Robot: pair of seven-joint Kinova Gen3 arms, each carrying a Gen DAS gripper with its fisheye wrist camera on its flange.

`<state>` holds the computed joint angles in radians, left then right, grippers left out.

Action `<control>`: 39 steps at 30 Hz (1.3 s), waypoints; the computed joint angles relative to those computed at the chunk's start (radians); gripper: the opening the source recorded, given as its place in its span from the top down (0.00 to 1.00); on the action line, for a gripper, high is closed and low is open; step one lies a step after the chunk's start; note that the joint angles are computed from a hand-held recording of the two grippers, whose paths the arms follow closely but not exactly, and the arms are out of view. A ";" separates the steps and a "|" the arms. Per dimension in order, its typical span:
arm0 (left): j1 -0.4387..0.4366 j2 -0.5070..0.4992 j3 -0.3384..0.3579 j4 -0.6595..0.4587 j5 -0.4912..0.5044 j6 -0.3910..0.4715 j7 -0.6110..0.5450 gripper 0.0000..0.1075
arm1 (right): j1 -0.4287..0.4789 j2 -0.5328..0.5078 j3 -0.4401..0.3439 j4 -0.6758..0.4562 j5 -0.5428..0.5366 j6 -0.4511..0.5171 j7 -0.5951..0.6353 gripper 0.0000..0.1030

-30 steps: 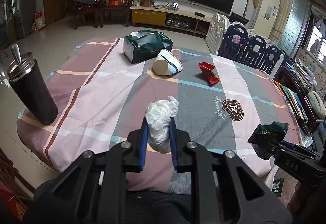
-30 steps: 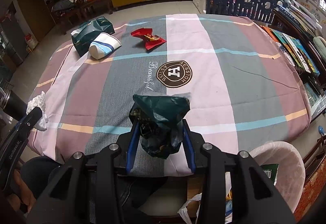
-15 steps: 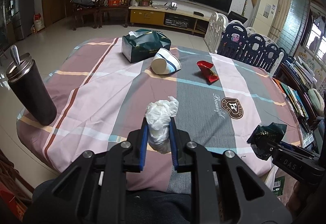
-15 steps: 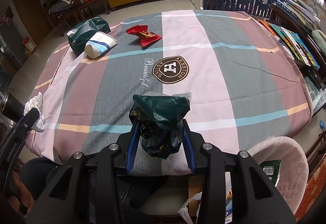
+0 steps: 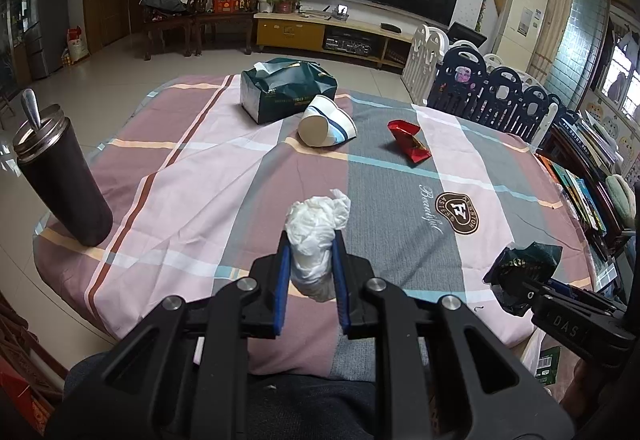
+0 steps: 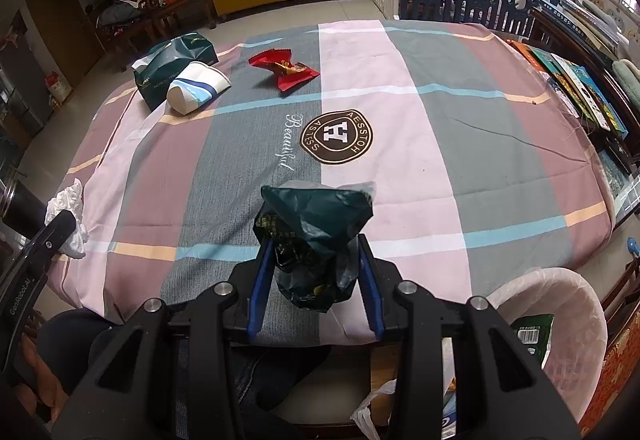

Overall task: Collect trash
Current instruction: 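Carry the white bag and dark green bag over the wastebasket with both grippers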

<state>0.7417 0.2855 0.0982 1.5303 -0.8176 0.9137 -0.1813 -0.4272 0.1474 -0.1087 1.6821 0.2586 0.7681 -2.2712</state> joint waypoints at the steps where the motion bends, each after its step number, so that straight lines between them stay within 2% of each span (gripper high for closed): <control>1: 0.000 0.000 0.000 0.001 0.000 0.000 0.000 0.81 | 0.000 0.001 0.000 0.000 0.000 0.000 0.000 0.61; 9: 0.003 -0.008 0.002 0.007 -0.008 -0.003 0.011 0.81 | 0.008 -0.016 0.002 0.004 -0.005 -0.008 0.003 0.61; 13: 0.004 -0.022 0.015 0.010 -0.003 -0.024 0.002 0.81 | 0.038 -0.084 0.005 0.033 0.001 -0.018 0.025 0.61; 18: 0.041 -0.021 0.041 -0.030 -0.010 -0.013 -0.027 0.81 | 0.110 -0.219 -0.001 0.115 0.019 -0.011 0.056 0.61; 22: 0.107 0.012 0.064 -0.117 -0.021 0.039 -0.108 0.81 | 0.185 -0.323 0.017 0.185 -0.019 0.002 0.138 0.61; 27: 0.198 0.083 0.071 -0.254 -0.003 0.092 -0.253 0.81 | 0.246 -0.417 0.085 0.251 -0.115 0.042 0.315 0.61; 30: 0.235 0.129 0.074 -0.328 0.035 0.098 -0.344 0.81 | 0.293 -0.459 0.061 0.304 -0.101 0.064 0.356 0.61; 35: 0.267 0.200 0.080 -0.438 0.127 0.109 -0.485 0.81 | 0.336 -0.481 0.138 0.403 -0.204 0.081 0.474 0.61; 38: 0.300 0.236 0.060 -0.494 0.154 0.134 -0.537 0.81 | 0.353 -0.461 0.199 0.434 -0.296 0.083 0.547 0.61; 39: 0.310 0.245 0.051 -0.508 0.160 0.141 -0.553 0.81 | 0.355 -0.445 0.220 0.435 -0.329 0.094 0.581 0.57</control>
